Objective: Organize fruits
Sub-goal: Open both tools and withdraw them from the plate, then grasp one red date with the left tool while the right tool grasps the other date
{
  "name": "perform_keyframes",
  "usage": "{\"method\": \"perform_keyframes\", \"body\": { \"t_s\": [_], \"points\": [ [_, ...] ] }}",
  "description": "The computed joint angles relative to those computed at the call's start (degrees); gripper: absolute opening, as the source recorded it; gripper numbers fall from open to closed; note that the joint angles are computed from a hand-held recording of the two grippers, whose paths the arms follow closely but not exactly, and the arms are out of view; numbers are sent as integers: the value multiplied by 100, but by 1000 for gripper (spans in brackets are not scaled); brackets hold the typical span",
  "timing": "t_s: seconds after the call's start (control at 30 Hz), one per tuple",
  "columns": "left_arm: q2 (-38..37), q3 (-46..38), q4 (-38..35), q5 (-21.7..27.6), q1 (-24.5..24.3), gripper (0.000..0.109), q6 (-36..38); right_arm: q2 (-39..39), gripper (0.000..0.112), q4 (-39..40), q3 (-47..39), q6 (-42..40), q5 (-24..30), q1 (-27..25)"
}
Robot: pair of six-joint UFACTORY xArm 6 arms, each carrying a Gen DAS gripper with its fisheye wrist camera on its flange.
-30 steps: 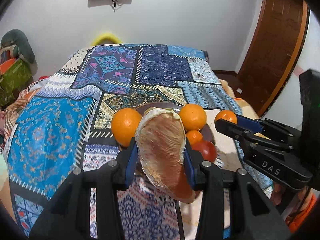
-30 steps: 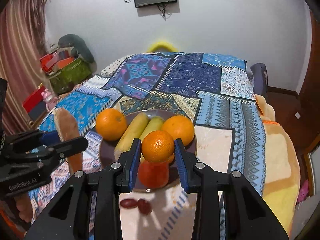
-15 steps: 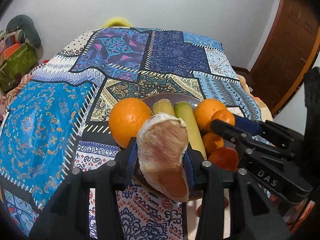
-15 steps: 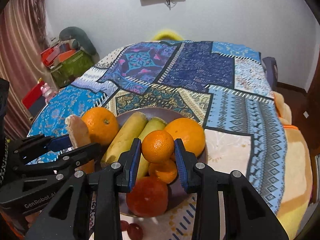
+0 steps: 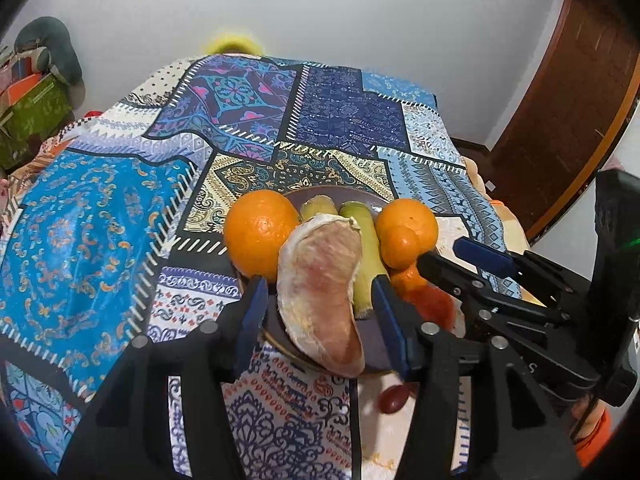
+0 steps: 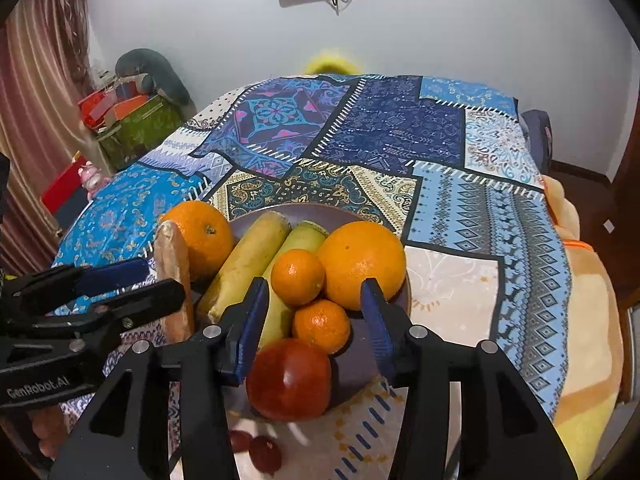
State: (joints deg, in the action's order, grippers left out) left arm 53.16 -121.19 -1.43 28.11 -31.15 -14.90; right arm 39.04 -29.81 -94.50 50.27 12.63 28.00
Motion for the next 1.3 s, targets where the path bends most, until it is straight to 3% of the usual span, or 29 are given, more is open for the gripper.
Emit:
{"method": "perform_keyframes", "body": {
  "t_s": [0.33, 0.63, 0.9, 1.17, 1.3],
  "points": [
    [-1190, 1715, 470, -595, -79, 54, -362, -1044, 44, -1524, 1155, 1422, -20, 75],
    [-1945, 2862, 754, -952, -190, 57, -526, -1601, 44, -2091, 1834, 2057, 136, 276],
    [-2028, 3206, 370, -906, -245, 59, -207, -1390, 44, -1471, 1967, 1547, 94, 406],
    [-1613, 2868, -27, -668, -270, 59, 273, -936, 44, -430, 1723, 517, -46, 436],
    [-1366, 2602, -383, -543, -271, 58, 610, -724, 37, 18, 1547, 37, -71, 429]
  ]
}}
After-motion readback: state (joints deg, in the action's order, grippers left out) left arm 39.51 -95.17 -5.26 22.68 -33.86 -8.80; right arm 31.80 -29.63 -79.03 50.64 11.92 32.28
